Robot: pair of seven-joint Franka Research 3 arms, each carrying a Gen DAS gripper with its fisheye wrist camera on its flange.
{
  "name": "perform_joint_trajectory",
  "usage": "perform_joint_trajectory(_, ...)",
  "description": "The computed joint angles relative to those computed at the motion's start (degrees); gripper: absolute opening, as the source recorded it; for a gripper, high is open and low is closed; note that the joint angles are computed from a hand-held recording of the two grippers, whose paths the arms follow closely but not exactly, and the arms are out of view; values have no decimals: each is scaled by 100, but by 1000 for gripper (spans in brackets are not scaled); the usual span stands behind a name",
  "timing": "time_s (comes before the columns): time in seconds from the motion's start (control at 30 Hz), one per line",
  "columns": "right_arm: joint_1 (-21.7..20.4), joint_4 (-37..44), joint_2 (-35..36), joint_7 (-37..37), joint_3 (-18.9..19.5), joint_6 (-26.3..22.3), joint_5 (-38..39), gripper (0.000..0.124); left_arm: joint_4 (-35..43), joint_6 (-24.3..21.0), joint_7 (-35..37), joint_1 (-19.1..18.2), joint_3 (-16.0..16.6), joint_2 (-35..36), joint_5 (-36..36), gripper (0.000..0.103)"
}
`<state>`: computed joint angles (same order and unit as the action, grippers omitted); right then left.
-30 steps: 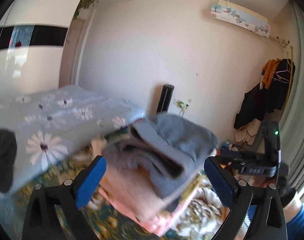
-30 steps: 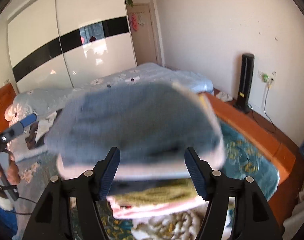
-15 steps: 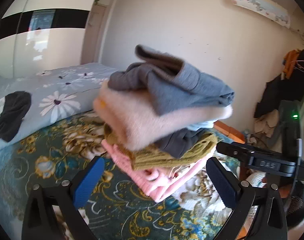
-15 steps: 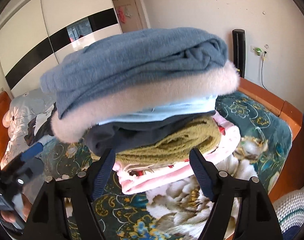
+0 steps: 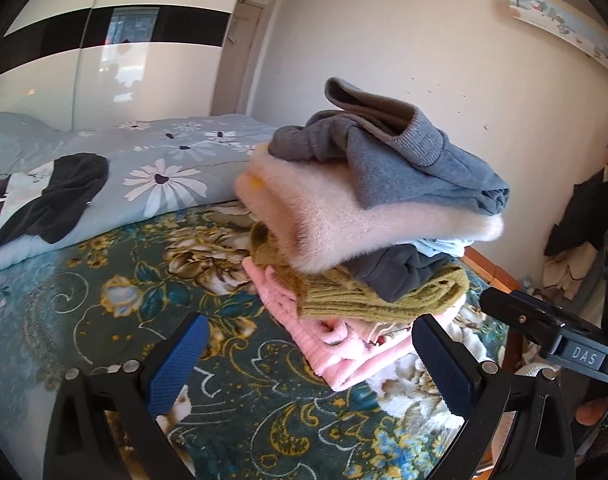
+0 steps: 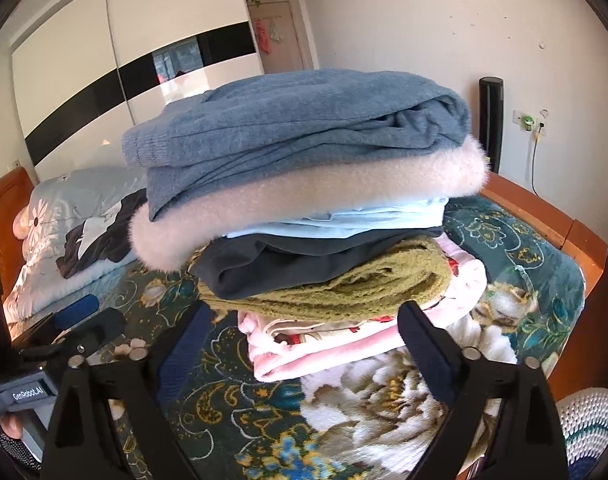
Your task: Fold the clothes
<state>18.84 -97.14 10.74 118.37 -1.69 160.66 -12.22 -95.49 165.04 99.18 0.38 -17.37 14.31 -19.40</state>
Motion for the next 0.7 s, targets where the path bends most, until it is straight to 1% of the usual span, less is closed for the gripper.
perform_joint_trajectory(0.1, -27, 1, 5, 3, 6, -16, 83, 95, -25, 31, -531, -228, 265, -22, 520, 103)
perform_joint_trajectory(0.23, -1, -6, -1, 17, -10, -40, -14, 95, -67, 87, -932, -297, 363, -52, 908, 103)
perform_joint_trajectory(0.37, 38, 15, 12, 32, -21, -65, -152, 103, -91, 98, -1017, -231, 301, -65, 1008, 103)
perform_joint_trajectory(0.43, 48, 18, 12, 15, -15, -48, -186, 103, -110, 106, -1127, -250, 339, -75, 1120, 103)
perform_joint_trajectory(0.6, 156, 164, 81, 171, -85, -268, -556, 103, -152, 141, -1312, -278, 382, -89, 1354, 103)
perform_joint_trajectory(0.7, 162, 212, 113, 224, -77, -347, -620, 103, -183, 179, -1472, -342, 450, -100, 1598, 103)
